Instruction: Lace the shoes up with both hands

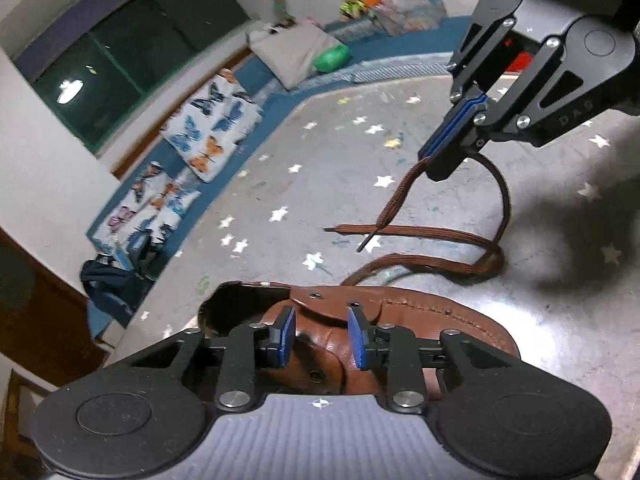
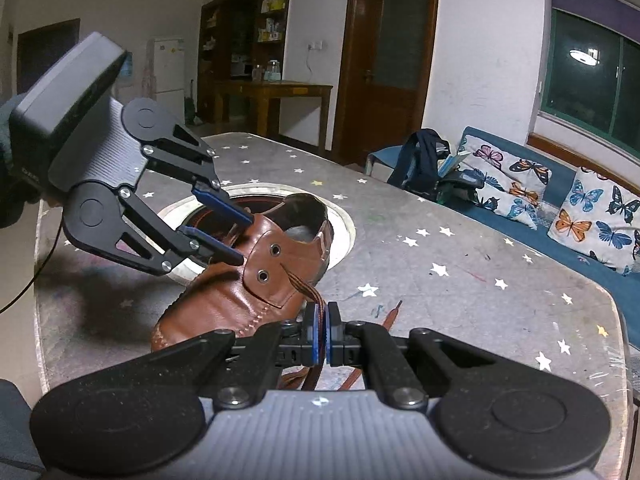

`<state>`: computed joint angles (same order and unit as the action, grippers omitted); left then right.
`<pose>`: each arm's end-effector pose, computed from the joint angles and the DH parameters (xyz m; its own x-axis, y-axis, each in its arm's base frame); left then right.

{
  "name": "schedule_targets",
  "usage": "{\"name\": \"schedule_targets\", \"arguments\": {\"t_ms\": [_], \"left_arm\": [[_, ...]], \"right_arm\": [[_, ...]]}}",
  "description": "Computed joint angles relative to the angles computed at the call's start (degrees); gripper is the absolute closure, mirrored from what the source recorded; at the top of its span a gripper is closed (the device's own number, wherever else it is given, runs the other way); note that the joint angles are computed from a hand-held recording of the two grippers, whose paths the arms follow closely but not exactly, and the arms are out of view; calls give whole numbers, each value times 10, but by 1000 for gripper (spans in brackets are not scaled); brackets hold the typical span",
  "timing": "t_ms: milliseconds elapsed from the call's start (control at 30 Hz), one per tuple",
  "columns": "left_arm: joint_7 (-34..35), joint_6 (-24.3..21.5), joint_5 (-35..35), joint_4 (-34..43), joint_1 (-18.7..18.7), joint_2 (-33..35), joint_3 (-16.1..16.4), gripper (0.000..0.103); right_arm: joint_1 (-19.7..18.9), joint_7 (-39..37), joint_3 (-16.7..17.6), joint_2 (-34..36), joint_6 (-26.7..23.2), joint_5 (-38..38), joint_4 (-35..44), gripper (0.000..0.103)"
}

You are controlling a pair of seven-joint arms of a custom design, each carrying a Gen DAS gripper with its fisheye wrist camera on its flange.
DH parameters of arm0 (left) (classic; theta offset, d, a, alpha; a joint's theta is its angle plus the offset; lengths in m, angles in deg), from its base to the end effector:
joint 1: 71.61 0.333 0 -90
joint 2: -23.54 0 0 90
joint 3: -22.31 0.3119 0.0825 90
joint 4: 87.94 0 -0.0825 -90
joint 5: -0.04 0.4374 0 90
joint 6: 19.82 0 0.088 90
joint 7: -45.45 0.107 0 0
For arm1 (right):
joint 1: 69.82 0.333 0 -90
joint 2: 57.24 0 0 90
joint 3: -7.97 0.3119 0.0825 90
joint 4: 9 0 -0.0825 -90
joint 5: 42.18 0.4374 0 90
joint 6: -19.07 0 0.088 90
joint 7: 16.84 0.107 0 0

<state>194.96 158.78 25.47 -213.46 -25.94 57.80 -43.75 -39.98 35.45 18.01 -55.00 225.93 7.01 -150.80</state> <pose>0.5909 -0.2274 0.3129 -0.8641 -0.1567 -0.4783 0.1569 0.8191 -0.5518 0.4592 0.2584 0.3391 0.3216 -0.9439 0.0749 -0.5025 -0.2372 -0.8314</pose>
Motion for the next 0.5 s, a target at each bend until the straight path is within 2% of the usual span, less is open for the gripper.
{"name": "schedule_targets", "arguments": {"t_ms": [167,333,500], "left_arm": [[9,-47,-26,29,-46,-31,33,84],[41,-92,-58,48,-64,-42,42,84],[66,-102,-93,57,-78,-50,54,84]], "right_arm": [[-3,27,-1,-3,-4,-25,-8,100],[-5,41,-1,-2,-3,-32,-10,100],[-15,93,-5,1,-5,-86,-17,100]]}}
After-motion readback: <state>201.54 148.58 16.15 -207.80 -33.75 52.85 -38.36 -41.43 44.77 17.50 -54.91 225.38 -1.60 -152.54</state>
